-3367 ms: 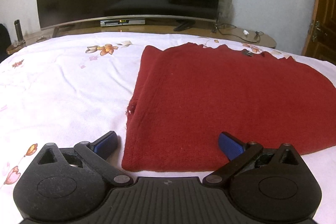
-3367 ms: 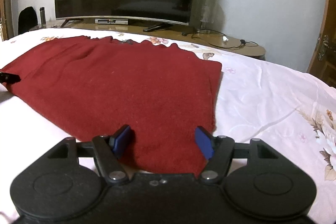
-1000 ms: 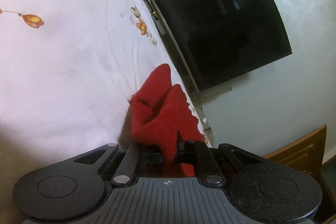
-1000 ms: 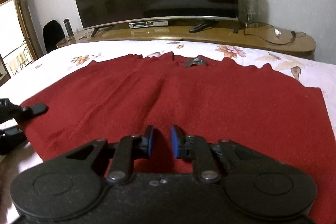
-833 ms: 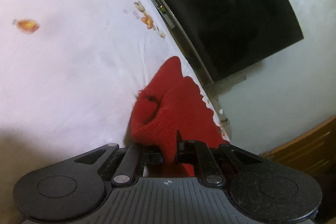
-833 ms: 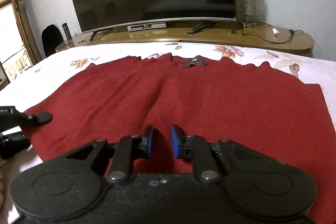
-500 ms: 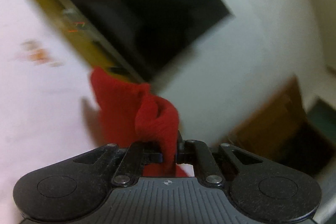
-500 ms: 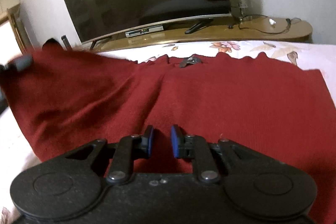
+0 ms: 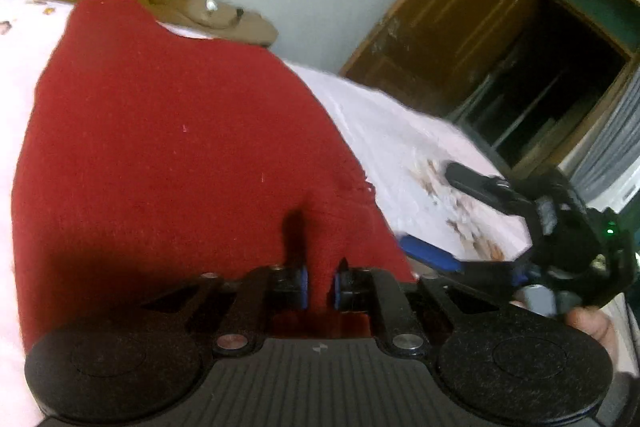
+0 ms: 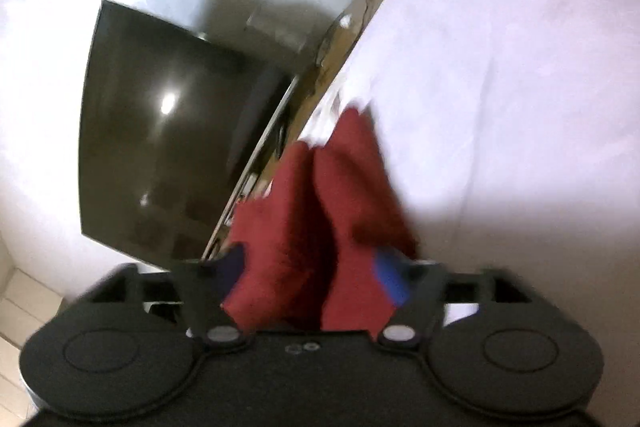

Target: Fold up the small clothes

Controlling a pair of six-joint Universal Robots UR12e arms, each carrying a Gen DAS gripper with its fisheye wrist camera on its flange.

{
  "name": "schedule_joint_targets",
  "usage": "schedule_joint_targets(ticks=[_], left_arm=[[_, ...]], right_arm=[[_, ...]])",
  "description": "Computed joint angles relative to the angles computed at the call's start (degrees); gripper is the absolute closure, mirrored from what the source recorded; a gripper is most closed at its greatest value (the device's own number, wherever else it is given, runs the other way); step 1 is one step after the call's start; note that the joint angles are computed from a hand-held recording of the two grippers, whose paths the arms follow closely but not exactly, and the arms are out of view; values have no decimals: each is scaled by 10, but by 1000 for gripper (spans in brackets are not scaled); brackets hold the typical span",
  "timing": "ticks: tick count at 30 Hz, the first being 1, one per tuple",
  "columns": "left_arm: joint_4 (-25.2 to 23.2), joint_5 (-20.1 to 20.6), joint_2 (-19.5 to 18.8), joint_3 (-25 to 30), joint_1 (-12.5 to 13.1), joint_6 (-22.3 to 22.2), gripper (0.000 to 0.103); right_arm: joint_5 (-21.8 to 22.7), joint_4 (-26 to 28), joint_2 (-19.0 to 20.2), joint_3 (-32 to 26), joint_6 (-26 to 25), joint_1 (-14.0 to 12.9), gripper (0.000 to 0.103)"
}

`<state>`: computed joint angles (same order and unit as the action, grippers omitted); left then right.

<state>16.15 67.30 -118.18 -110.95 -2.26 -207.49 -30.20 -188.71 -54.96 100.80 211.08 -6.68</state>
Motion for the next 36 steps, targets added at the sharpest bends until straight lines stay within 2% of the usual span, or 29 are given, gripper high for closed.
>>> schedule_joint_targets(ticks=[1,3,5,6,8,10,12,15,17,20,25,27,29,31,33,34,36], left_arm=[[-2,-8,6,-3,2,-10,78],[-12,-7,27,-14,0,-2,38],[8,9,53,-36,-6,38,23],[19,-2,63,-46,-1,46,23],[52,-15,76,-69,14,31,23],[65,26,86,-84,25,-1,23],[41,89,93,-87,30,-39,24],[2,142,96,-88,35,-84,24],[-15,153,92,-83,34,-101,24],[-80,168,90,-71,33,-94,24],[-83,169,83,-58,25,-108,23],[-75,170,84,-61,27,-106,23],[-63,170,78,-60,32,-108,23],[-58,166,81,-68,36,-113,23],[-55,166,81,-71,37,-110,23],[-58,166,80,-70,37,-107,24],[-64,168,78,-65,36,-100,24]], right_arm=[[-2,8,-7,4,-13,-7,20],[11,7,-12,7,-20,-17,20],[23,-11,-13,7,-6,-22,21],[30,-25,-13,7,4,-22,21],[47,-40,-13,7,16,-19,22],[62,-24,-12,2,0,-13,22],[63,19,-16,-2,-41,-4,23],[50,81,-17,-15,-98,9,24],[31,127,-14,-29,-135,19,25],[-6,176,-15,-41,-195,30,27],[-42,208,-15,-57,-284,45,30],[-32,256,-19,-60,-328,47,37],[-7,301,-21,-64,-370,47,39],[-21,276,-22,-60,-367,49,39],[-16,255,-11,-67,-325,48,40],[-12,256,-6,-73,-308,48,40],[-1,276,-1,-83,-318,50,40]])
